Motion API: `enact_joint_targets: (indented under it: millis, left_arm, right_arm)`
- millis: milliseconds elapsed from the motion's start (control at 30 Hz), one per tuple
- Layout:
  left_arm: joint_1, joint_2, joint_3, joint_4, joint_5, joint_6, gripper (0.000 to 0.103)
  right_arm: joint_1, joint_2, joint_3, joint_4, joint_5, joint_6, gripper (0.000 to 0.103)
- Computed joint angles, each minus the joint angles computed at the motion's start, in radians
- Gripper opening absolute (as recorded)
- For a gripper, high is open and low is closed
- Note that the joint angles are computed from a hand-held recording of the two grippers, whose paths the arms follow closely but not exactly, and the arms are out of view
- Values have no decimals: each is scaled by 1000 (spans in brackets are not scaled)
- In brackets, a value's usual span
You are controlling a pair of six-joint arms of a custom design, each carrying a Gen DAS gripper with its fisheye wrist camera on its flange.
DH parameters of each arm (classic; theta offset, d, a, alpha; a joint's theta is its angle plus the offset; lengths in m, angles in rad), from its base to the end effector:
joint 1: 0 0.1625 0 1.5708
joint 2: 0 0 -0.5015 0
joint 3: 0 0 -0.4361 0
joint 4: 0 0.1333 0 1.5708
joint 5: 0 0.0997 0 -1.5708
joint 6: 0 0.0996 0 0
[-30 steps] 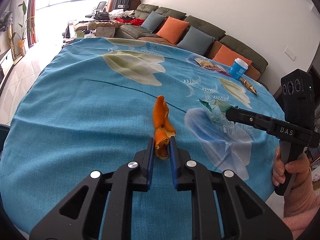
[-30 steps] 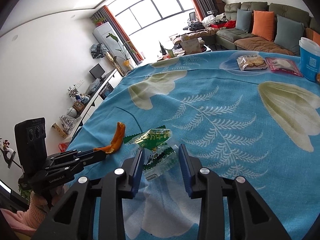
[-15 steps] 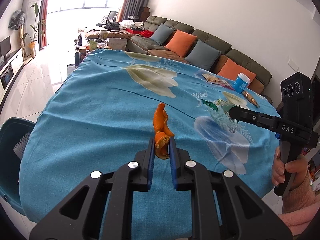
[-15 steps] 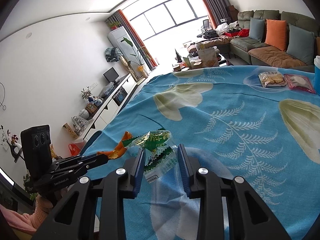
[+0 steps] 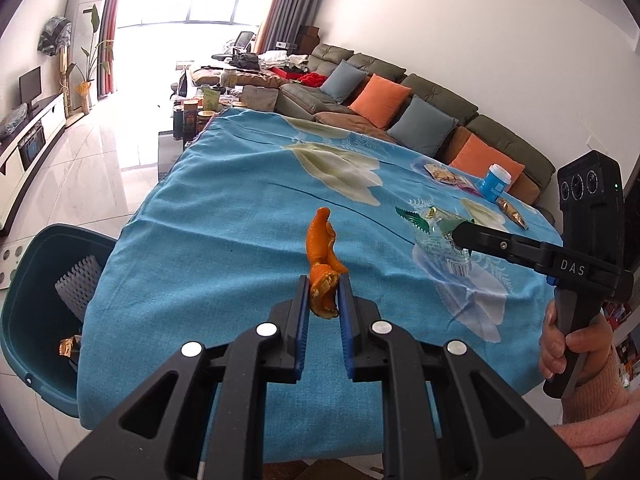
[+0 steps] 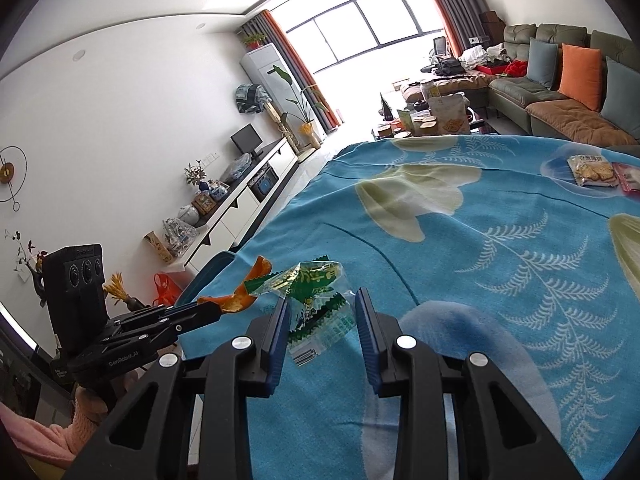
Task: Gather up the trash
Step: 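Carry the orange peel and plastic wrapper off the table over the teal bin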
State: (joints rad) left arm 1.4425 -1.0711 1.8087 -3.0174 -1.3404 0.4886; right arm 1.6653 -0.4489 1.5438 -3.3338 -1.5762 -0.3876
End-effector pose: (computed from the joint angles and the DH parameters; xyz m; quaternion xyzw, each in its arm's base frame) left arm 0.0650 -0.7161 0.3007 0.2448 0.8998 -0.3199 0.1678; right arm 0.2069 -0.7755 -0.0239 0.2247 -0.9176 0.3240 0.0504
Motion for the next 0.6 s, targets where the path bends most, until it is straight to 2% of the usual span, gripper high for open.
enact_joint_targets:
  millis: [600]
  left_arm:
    - [25, -55, 29, -58, 25, -19, 14]
  right_arm:
    - [32, 55, -89, 110, 38, -15, 31]
